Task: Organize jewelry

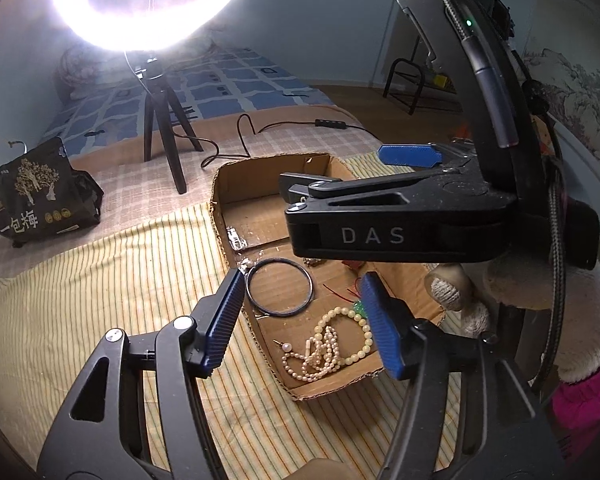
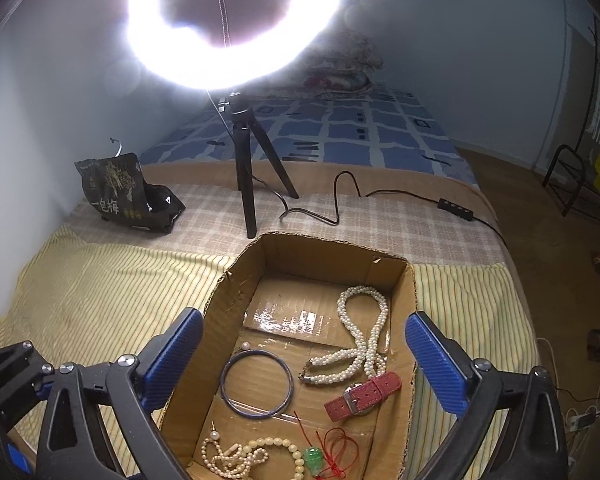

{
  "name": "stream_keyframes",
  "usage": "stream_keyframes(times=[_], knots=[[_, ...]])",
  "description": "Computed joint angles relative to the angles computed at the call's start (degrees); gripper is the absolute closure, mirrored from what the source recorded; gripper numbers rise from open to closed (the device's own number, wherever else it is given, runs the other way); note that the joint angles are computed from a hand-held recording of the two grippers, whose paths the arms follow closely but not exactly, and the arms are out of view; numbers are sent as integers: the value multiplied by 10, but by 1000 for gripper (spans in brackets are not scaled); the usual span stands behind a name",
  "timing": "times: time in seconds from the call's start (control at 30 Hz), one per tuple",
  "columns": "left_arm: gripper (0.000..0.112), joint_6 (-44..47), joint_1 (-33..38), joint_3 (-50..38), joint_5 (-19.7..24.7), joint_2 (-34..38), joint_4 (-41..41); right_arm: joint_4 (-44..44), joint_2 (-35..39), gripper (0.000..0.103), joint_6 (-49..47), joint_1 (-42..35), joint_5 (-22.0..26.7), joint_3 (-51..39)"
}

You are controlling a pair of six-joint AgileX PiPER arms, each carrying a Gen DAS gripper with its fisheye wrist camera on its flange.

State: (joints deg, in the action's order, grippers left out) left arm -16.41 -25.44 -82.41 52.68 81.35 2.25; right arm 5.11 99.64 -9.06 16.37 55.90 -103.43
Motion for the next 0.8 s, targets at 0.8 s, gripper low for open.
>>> stream_keyframes(times=[0.8], knots=[[41, -13, -4, 24, 13, -43, 36, -65, -52, 1, 51, 37, -2, 39]])
